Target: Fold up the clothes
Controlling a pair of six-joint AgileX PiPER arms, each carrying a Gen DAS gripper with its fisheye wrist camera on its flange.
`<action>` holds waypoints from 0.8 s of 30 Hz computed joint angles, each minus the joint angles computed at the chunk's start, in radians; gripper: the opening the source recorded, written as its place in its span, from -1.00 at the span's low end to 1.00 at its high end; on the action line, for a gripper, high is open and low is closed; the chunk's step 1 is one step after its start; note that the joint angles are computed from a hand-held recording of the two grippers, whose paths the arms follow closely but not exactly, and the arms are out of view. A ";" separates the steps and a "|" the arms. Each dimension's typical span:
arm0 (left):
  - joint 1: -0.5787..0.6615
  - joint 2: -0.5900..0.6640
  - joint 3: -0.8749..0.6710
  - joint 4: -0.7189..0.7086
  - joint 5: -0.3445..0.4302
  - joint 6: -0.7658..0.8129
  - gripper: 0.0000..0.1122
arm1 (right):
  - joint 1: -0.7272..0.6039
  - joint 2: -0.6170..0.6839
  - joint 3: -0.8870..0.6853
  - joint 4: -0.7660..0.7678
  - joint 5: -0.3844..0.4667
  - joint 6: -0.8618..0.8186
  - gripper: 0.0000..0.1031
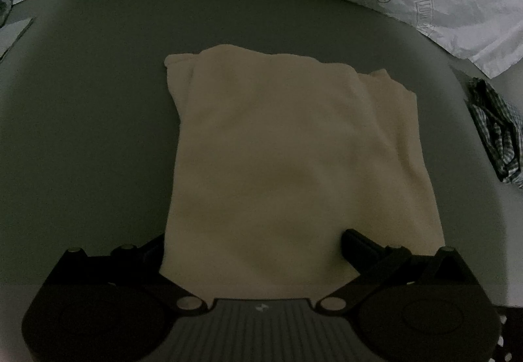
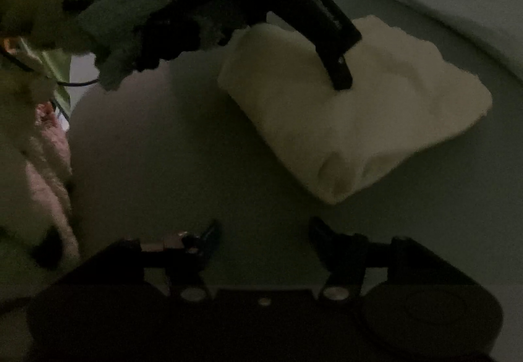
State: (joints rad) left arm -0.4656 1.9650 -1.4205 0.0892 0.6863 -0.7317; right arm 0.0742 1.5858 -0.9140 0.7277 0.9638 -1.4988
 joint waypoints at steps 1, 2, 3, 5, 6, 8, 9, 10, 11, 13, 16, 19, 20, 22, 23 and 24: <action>-0.001 0.002 -0.002 0.003 -0.002 -0.003 0.83 | -0.013 -0.009 0.006 0.004 0.011 0.026 0.17; -0.003 0.003 -0.001 0.008 -0.006 -0.008 0.83 | -0.026 -0.017 0.011 0.008 0.022 0.053 0.13; -0.005 0.001 0.003 0.013 -0.009 -0.014 0.83 | -0.039 -0.026 0.017 0.016 0.029 0.079 0.13; -0.003 -0.006 0.012 0.008 -0.014 -0.013 0.83 | -0.069 -0.041 0.034 0.073 0.007 0.131 0.22; 0.002 -0.013 0.020 -0.002 -0.019 -0.004 0.83 | -0.087 -0.044 0.039 0.110 -0.003 0.163 0.25; 0.016 -0.033 0.039 -0.025 -0.032 0.019 0.83 | -0.131 -0.043 0.053 0.204 -0.016 0.209 0.50; 0.022 -0.043 0.049 -0.037 -0.039 0.031 0.83 | -0.156 -0.035 0.057 0.254 -0.010 0.225 0.55; 0.027 -0.060 0.065 -0.026 -0.050 0.026 0.83 | -0.177 -0.027 0.059 0.303 -0.005 0.243 0.63; 0.030 -0.086 0.090 0.013 -0.066 -0.002 0.83 | -0.193 -0.014 0.059 0.346 -0.008 0.264 0.70; 0.036 -0.129 0.127 0.101 -0.089 -0.057 0.83 | -0.194 0.017 0.072 0.447 -0.063 0.287 0.88; 0.051 -0.124 0.116 0.216 -0.093 -0.081 0.83 | -0.163 0.060 0.061 0.532 -0.146 0.302 1.00; 0.117 -0.085 0.097 0.104 -0.147 0.059 0.83 | -0.097 0.107 -0.001 0.510 -0.237 0.334 1.00; 0.138 -0.071 0.091 0.055 -0.167 0.109 0.83 | -0.074 0.119 -0.025 0.500 -0.270 0.345 1.00; 0.166 -0.045 0.080 -0.012 -0.201 0.176 0.83 | -0.040 0.156 -0.083 0.473 -0.307 0.389 1.00; 0.180 -0.032 0.076 -0.057 -0.223 0.216 0.83 | -0.028 0.183 -0.121 0.458 -0.319 0.416 1.00; 0.195 -0.022 0.075 -0.115 -0.245 0.269 0.83 | -0.016 0.210 -0.158 0.442 -0.330 0.443 1.00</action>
